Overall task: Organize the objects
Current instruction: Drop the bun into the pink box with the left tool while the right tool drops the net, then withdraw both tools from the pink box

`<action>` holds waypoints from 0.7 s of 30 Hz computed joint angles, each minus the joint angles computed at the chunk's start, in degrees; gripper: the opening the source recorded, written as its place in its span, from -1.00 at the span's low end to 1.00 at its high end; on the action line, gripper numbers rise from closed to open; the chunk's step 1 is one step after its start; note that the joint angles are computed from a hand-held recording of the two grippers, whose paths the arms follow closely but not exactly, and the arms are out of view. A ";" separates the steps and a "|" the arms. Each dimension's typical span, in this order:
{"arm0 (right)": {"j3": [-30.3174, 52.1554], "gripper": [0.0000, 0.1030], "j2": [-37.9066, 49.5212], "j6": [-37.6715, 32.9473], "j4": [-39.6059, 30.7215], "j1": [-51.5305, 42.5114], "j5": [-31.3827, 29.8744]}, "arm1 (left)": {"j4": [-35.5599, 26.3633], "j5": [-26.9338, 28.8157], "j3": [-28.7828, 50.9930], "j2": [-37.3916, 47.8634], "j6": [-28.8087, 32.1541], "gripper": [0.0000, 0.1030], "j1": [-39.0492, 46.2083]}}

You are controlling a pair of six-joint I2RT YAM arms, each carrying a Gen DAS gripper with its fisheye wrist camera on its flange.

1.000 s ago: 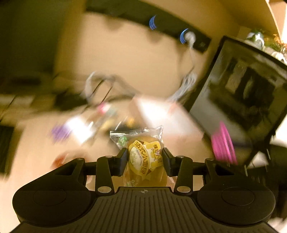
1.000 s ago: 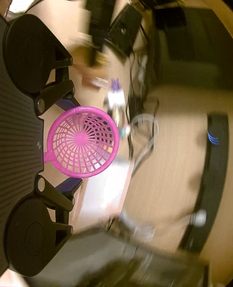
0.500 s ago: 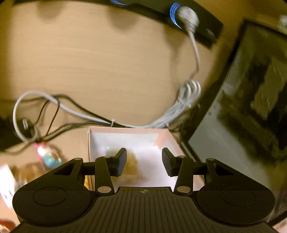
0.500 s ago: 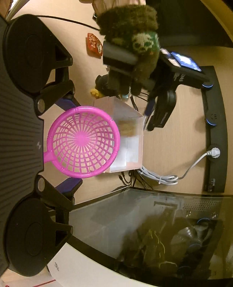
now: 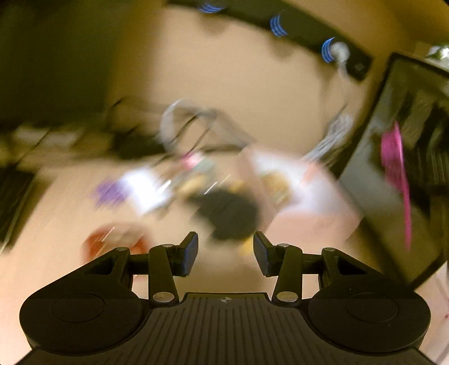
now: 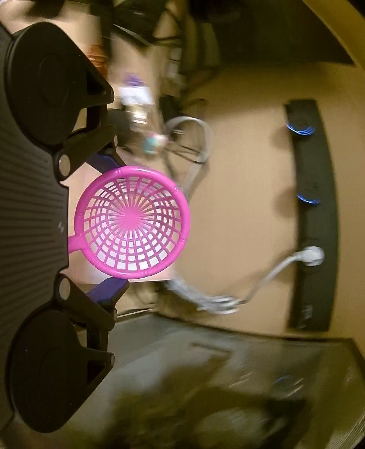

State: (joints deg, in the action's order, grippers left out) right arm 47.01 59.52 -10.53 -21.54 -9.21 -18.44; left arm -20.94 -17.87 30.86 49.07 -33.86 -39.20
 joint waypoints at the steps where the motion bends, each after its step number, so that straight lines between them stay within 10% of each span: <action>1: 3.76 0.51 4.93 1.78 1.50 1.62 1.18 | -3.16 -1.10 -1.39 -2.76 -1.64 -0.09 -0.34; 8: 20.39 0.83 27.67 9.91 1.58 6.90 9.77 | -20.12 -2.24 -5.15 -15.28 -6.24 -0.09 2.65; 21: -17.41 1.00 -1.72 5.77 5.26 9.25 17.12 | -10.31 6.56 -5.99 -7.49 0.91 -0.09 6.21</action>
